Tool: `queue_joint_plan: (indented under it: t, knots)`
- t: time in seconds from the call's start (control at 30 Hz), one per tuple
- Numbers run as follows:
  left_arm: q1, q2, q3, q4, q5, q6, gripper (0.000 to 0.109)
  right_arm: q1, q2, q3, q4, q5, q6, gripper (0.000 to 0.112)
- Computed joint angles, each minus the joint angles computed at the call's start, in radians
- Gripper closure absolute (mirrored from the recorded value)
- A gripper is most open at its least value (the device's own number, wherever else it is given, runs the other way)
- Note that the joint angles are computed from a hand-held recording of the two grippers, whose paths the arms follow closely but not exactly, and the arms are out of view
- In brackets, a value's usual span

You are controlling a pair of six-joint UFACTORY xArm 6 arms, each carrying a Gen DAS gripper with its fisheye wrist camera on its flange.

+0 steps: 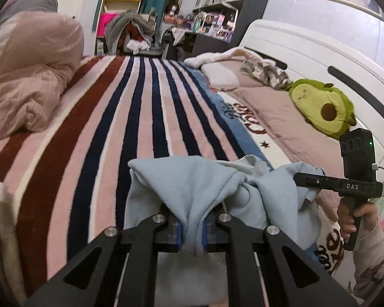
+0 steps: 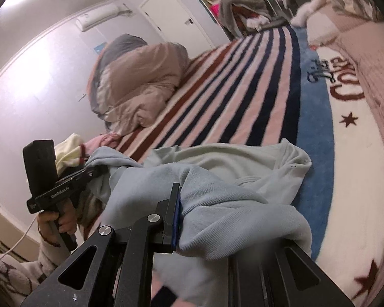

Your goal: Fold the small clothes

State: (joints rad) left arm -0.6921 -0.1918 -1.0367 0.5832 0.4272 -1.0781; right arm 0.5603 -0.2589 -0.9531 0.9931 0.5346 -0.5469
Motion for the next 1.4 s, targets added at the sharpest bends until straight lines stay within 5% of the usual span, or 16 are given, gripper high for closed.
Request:
queue_joint_plan:
  t: [0.2,0.37,0.43,0.5,0.7,0.77,0.9,1.0,1.2,1.4]
  knots:
    - [0.049,0.098,-0.026,-0.071,-0.030,0.086,0.097,-0.059,0.116,-0.066,0.010,0.087,-0.010,0.102]
    - [0.061,0.076,0.003,0.002,0.008,0.025,0.069,-0.088,0.143,-0.071,0.040,0.145,-0.006,0.093]
    - [0.059,0.043,0.027,0.027,0.015,0.014,0.067,-0.099,0.127,-0.063,0.029,0.165,0.005,0.085]
    - [0.048,-0.002,0.053,0.051,0.036,0.011,0.067,-0.089,0.082,-0.034,-0.048,0.128,0.054,0.059]
    - [-0.012,-0.158,0.113,0.158,0.140,-0.059,0.061,-0.070,-0.096,0.057,-0.270,0.054,0.173,0.056]
    - [-0.034,-0.191,0.129,0.154,0.137,-0.055,0.060,-0.054,-0.149,0.086,-0.302,0.035,0.178,0.057]
    - [-0.085,-0.157,0.113,0.063,0.096,0.050,0.060,0.010,-0.171,0.098,-0.283,0.051,0.120,0.089]
    - [-0.103,-0.089,0.103,-0.088,0.028,0.166,0.060,0.052,-0.103,0.067,-0.206,0.095,0.056,0.096]
    - [-0.099,0.042,0.043,-0.284,0.010,0.314,0.062,0.096,0.047,0.001,-0.229,0.103,0.069,0.102]
    - [-0.062,0.147,-0.068,-0.272,0.048,0.360,0.062,0.091,0.162,-0.090,-0.392,0.062,0.183,0.105]
